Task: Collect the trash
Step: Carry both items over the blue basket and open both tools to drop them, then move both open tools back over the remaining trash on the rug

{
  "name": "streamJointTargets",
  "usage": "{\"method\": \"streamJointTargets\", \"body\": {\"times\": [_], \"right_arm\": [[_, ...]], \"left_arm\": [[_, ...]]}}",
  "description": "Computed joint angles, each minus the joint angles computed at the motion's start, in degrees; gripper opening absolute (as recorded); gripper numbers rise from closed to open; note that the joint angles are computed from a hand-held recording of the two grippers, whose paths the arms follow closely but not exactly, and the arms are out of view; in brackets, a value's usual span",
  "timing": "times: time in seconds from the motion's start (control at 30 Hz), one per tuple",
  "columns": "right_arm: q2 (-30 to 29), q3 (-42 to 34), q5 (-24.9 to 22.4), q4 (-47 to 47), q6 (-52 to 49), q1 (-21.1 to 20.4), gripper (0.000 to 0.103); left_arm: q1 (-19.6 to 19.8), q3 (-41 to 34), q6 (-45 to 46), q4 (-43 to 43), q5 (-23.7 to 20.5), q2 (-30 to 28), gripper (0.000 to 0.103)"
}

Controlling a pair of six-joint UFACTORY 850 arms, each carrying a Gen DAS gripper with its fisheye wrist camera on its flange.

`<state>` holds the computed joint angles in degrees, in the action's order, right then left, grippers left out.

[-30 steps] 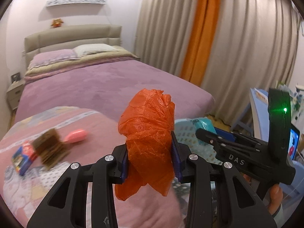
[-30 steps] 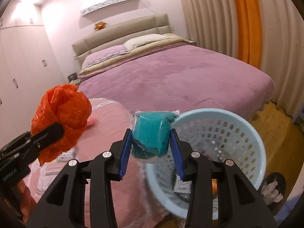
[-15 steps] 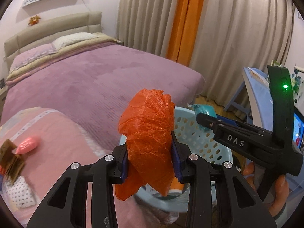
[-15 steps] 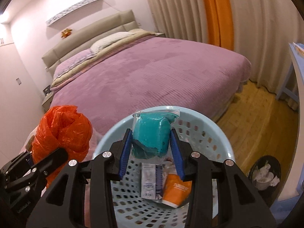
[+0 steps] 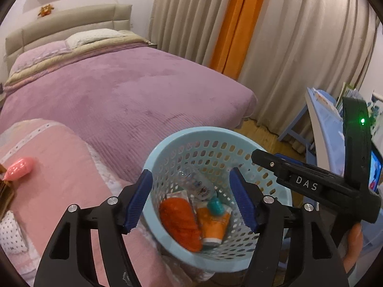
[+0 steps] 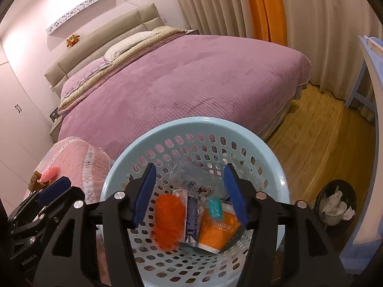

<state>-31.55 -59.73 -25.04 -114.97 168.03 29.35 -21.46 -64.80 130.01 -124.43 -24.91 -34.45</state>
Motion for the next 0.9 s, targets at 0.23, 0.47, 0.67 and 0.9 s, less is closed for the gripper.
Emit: {"method": "streamJointTargets", "body": {"times": [0.23, 0.47, 0.67, 0.9], "right_arm": [[-0.1, -1.71, -1.4, 2.93, -5.26, 2.18, 0.055], [-1.32, -4.29, -1.2, 1.88, -7.59, 4.37, 0.055], [-3.36, -8.05, -1.41, 1.4, -11.37, 6.82, 0.055], [-5.89, -13.01, -1.08, -1.33, -13.93, 9.73, 0.059]], "left_arm": [[1.49, 2.91, 2.41, -2.92, -2.41, 2.79, 0.065], [4.85, 8.04, 3.86, -4.3, -7.29, 6.81, 0.065], [8.36, 11.36, 4.78, -5.11, -9.6, 9.34, 0.065], [14.0, 14.85, 8.17, -8.01, -10.89, 12.18, 0.07]]}}
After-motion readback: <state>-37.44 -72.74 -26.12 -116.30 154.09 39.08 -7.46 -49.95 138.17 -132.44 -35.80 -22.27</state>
